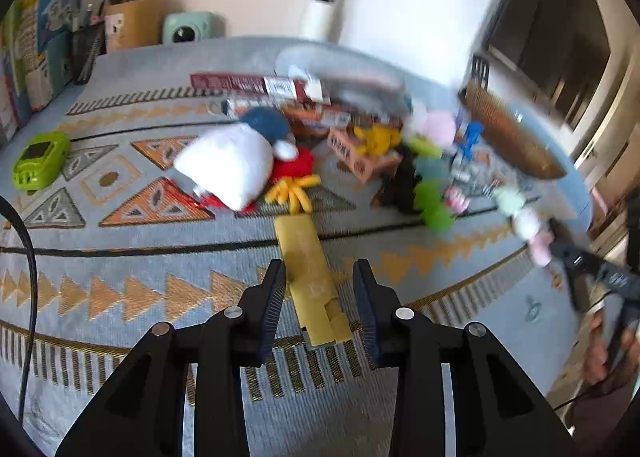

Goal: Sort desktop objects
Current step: 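Grasp the pink-white-green plush skewer with the right tool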

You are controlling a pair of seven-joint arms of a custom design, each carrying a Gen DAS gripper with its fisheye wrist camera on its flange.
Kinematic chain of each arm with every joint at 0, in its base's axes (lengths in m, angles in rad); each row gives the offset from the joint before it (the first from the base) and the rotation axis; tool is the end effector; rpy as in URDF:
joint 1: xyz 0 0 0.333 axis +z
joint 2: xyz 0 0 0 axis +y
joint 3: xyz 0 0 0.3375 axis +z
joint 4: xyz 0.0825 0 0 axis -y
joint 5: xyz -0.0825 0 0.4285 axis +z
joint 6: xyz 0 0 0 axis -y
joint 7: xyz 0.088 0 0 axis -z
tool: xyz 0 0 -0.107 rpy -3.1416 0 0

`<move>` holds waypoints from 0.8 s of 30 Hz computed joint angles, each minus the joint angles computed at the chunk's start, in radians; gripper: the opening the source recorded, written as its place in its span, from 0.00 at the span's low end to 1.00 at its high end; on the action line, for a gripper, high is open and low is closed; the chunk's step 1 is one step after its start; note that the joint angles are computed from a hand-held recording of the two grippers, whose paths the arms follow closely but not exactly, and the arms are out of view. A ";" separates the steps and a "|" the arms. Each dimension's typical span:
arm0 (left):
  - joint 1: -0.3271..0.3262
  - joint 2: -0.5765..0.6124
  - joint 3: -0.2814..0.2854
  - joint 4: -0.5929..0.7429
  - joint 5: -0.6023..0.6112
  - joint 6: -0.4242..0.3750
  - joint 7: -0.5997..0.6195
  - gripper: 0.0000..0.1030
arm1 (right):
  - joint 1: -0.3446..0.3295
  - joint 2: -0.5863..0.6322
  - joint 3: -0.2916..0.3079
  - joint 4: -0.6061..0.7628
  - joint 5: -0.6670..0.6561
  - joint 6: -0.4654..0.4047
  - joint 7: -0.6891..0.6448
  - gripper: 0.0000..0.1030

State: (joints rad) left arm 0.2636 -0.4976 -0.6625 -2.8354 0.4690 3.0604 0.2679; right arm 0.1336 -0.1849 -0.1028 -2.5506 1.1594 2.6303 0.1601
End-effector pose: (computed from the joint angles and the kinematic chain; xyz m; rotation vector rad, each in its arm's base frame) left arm 0.3751 -0.1776 0.3527 -2.1718 1.4232 -0.7584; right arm 0.4810 -0.0069 0.3404 -2.0684 1.2753 -0.1895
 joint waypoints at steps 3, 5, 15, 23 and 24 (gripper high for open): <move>0.048 -0.020 -0.077 0.018 0.035 -0.034 -0.047 0.31 | 0.024 0.014 0.027 0.005 0.027 0.089 -0.018 0.78; 0.070 -0.023 -0.098 0.017 0.052 -0.021 -0.084 0.31 | 0.034 0.033 0.041 0.010 -0.001 0.131 0.006 0.79; 0.065 0.033 -0.134 0.103 0.161 -0.178 -0.101 0.51 | 0.094 0.117 0.086 0.030 0.021 0.325 0.008 0.82; 0.043 0.022 -0.067 0.074 0.272 -0.108 -0.231 0.20 | 0.098 0.093 0.086 0.022 0.209 0.342 -0.169 0.50; 0.038 0.021 -0.058 0.069 0.283 -0.089 -0.250 0.20 | 0.092 0.083 0.081 0.016 0.203 0.319 -0.160 0.50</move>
